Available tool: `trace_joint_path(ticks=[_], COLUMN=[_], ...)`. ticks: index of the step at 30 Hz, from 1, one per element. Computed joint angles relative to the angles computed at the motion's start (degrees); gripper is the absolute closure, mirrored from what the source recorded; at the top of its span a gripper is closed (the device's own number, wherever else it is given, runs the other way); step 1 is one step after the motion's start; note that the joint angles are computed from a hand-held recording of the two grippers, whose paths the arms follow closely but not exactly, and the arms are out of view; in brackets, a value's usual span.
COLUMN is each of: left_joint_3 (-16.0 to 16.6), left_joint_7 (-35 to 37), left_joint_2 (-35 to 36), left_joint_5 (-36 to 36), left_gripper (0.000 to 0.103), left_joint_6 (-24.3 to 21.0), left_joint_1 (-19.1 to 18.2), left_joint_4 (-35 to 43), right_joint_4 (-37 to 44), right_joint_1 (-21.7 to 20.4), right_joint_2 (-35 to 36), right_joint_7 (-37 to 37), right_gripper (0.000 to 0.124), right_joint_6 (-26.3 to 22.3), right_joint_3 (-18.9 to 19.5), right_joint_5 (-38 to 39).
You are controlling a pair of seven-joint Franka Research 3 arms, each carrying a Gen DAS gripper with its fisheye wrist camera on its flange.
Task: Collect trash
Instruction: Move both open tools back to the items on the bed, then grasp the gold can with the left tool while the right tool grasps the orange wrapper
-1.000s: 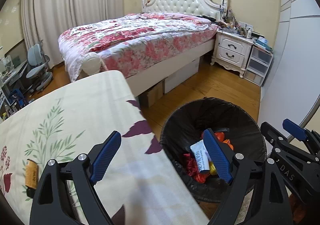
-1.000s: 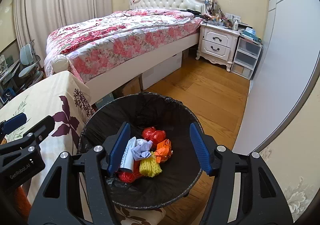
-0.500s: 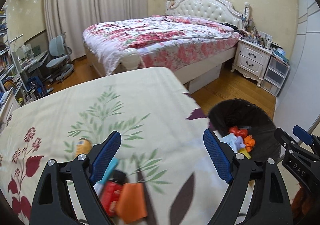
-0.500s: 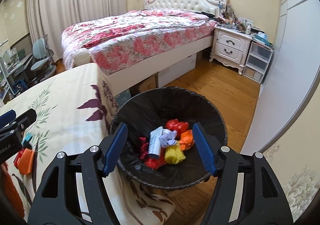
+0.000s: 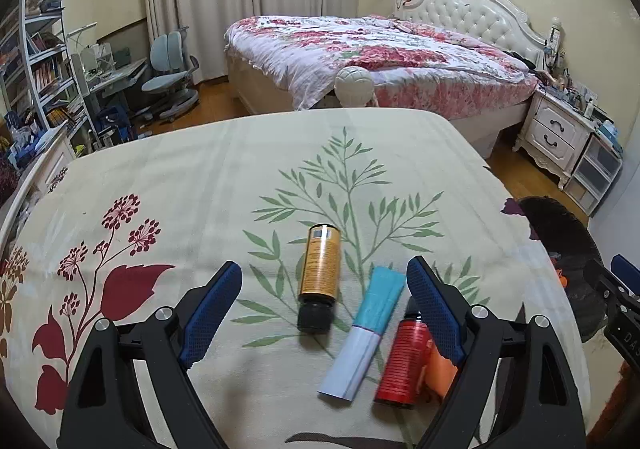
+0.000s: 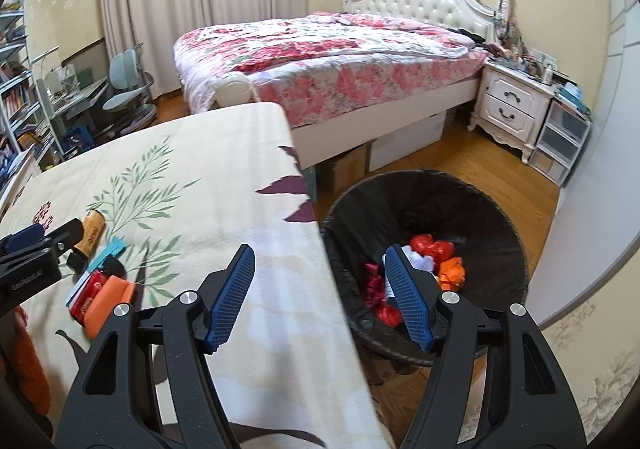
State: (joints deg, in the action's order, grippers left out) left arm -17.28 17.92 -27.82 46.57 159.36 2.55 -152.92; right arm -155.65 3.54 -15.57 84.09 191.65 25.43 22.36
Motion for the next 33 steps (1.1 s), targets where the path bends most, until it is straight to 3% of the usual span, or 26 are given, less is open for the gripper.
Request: trace_joint_path(ticks=[7,10,14,18,27,31,33], left_joint_3=[3.28,4.18,5.77,4.55,4.41,4.82,4.75], left_joint_7=[5.0,7.74,12.48,13.3,14.98,16.42,16.9], left_joint_2=[2.65,3.67,4.45,2.29,-7.77,-12.69,-14.36], left_joint_5=[-3.23,-4.91,-8.67,-9.56,-12.83,-14.79,-15.48], left_gripper=[0.039,0.05,0.076,0.076,0.076,0.076,0.076], left_joint_6=[2.04,2.81,4.71,5.61,4.24,2.54,1.89], left_joint_1=[-0.14,-0.58,-2.02,-0.96,-0.26,-0.43,-0.2], left_joint_4=[-0.43,-0.3,-0.82,-2.44,-9.39,-12.61,-13.62], right_joint_4=[1.79,2.61,3.01,2.69,1.63,1.77,2.04], right_joint_1=[-2.22,-5.6,-7.95,-5.8,8.92,9.19,6.4], right_joint_2=[1.01,1.22,1.03,0.65,0.13,0.36,0.43], right_joint_7=[0.45,1.43,3.51,5.49,6.18,6.64,7.94], right_gripper=[0.058,0.058,0.058,0.058,0.058,0.058,0.058], right_joint_6=[-0.96,-1.54,-2.27,-2.6,-3.1,-4.41,-5.59], right_joint_3=[4.93,9.02,11.94,10.32,-0.51,1.2,4.47], right_joint_5=[-0.98,-1.78,-4.02,-6.46,-8.93,-10.02,-11.25])
